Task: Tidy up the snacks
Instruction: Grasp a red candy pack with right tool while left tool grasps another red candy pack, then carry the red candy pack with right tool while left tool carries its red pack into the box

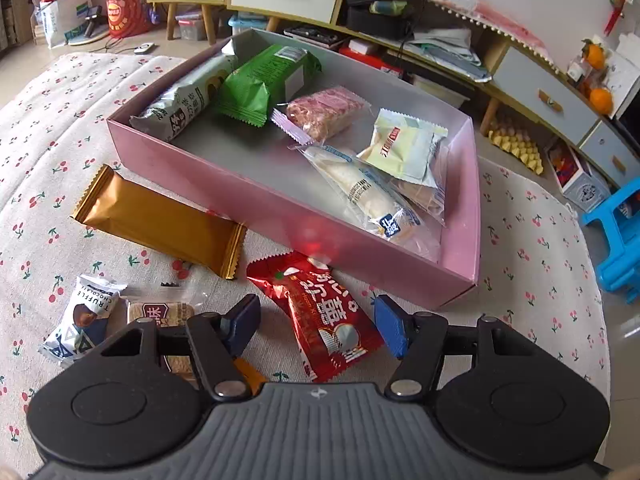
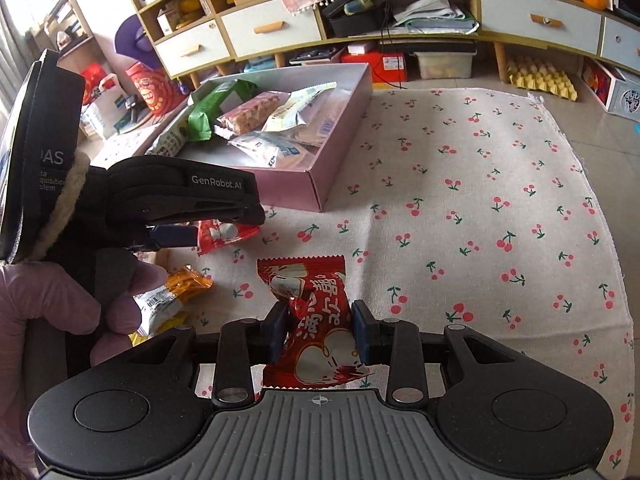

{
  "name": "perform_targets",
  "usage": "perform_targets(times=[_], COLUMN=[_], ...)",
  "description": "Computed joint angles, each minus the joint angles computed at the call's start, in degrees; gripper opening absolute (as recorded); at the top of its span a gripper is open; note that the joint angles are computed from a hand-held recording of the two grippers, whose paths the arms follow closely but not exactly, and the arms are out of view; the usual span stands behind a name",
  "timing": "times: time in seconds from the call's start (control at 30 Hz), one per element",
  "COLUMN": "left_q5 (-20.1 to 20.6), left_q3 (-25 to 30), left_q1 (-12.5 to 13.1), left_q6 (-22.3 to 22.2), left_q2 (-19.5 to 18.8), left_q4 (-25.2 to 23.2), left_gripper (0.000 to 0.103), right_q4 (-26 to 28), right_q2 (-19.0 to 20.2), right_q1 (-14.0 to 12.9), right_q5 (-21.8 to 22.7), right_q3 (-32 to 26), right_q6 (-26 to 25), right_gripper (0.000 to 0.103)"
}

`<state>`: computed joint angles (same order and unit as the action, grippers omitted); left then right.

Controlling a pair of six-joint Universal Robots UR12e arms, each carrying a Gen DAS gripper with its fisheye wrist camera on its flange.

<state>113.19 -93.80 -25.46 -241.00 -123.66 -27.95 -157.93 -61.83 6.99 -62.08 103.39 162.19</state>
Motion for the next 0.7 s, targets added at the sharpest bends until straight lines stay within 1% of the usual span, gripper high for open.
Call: perform_targets(times=[0.03,0.07,0.1,0.2,0.43,0.5,0.7], left_q5=[0.16,0.2,0.21,-0.95,-6.39,-8.0,-12.13], left_q3=[-0.05,0.0,-0.16,-1.28,-4.49,-5.37,-7.52], left_q1=[-0.03,-0.11,-0.13,0.2,1.62,2.02,3.11], left_q6=[-0.2,-0.27,-0.22,-0.59,0.0,0.18,0.47], left_q2=[0.08,0.1,0.24,0.92,3.13,3.83,5.45], left_q4=[-0.29,-0.45,-0.45,0.67,3.62,4.18,5.64], left_gripper=[0.054,0.046,0.04,0.034,0.029,0.027,0.026], right_q4=[0.03,-0.01,-0.03,0.01,0.78,1.04,2.14], right_q2=[0.03,0.01,0.02,0.01,-0.04,-0.03,0.09], right_q1=[-0.03,-0.05,-0.08,-0.1,0.22,0.39,0.9], right_q5=[-0.05,-0.12,-0.13,-0.11,-0.9,-1.33,-1.88], right_q3=[-0.04,-0.02,-0.05,-0.11,-0.41,-0.56,-1.33], right_q6=[0.17,0.36,0.57,1.27,2.72,3.45,6.76], right_gripper=[0.032,0.032,0.032,0.032,0.032,0.032,0.032])
